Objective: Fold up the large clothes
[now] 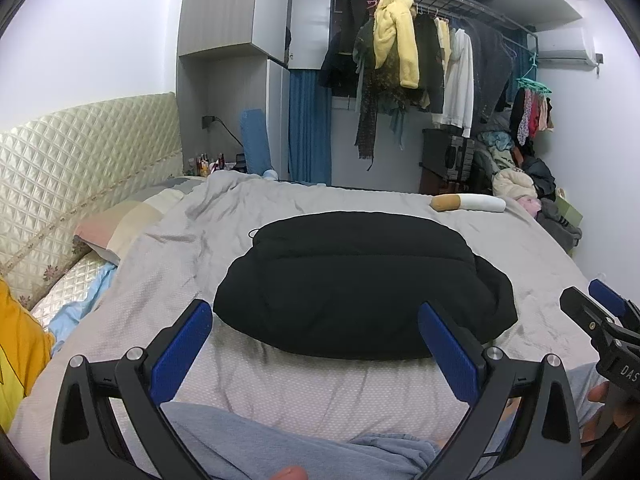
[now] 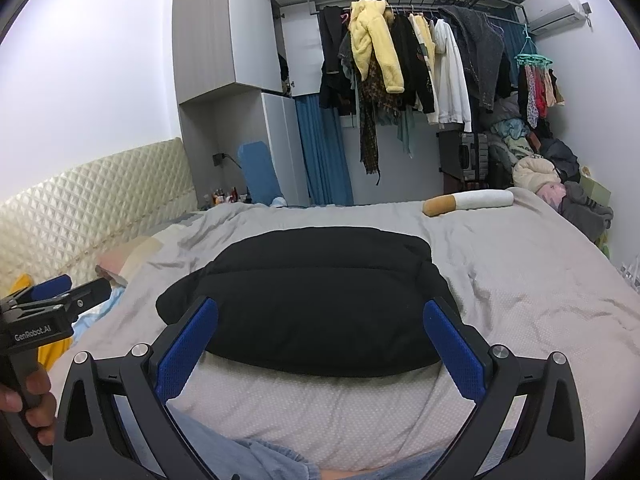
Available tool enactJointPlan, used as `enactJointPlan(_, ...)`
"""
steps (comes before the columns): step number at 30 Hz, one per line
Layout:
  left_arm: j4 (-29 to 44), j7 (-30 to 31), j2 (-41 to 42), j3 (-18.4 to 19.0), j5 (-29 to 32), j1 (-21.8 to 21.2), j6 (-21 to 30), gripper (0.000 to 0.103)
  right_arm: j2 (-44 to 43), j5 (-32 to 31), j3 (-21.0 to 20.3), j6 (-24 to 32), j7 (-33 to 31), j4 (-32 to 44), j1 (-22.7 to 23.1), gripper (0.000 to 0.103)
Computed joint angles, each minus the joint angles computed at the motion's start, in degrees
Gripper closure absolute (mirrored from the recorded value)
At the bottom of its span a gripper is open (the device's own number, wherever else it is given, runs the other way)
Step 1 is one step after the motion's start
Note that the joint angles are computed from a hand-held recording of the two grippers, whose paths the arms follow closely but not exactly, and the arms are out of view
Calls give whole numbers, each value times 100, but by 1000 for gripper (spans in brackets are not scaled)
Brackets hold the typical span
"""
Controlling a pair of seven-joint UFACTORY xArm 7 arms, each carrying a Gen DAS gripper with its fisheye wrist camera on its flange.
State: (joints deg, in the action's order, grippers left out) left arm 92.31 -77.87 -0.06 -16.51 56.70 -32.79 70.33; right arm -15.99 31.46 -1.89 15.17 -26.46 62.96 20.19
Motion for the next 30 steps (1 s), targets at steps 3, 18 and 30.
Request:
enactJointPlan(3, 131, 75, 74, -10, 29, -37, 162, 0, 4, 3, -2, 19, -5, 11, -8, 0)
enactJointPlan(18, 218, 268, 93, 39, 33, -85, 239, 0, -11, -66, 59, 11, 97, 8, -49, 0)
enactJointPlan(30, 305, 337, 167, 49, 76, -164, 264, 0, 0, -122, 57, -23, 142, -21, -33, 0)
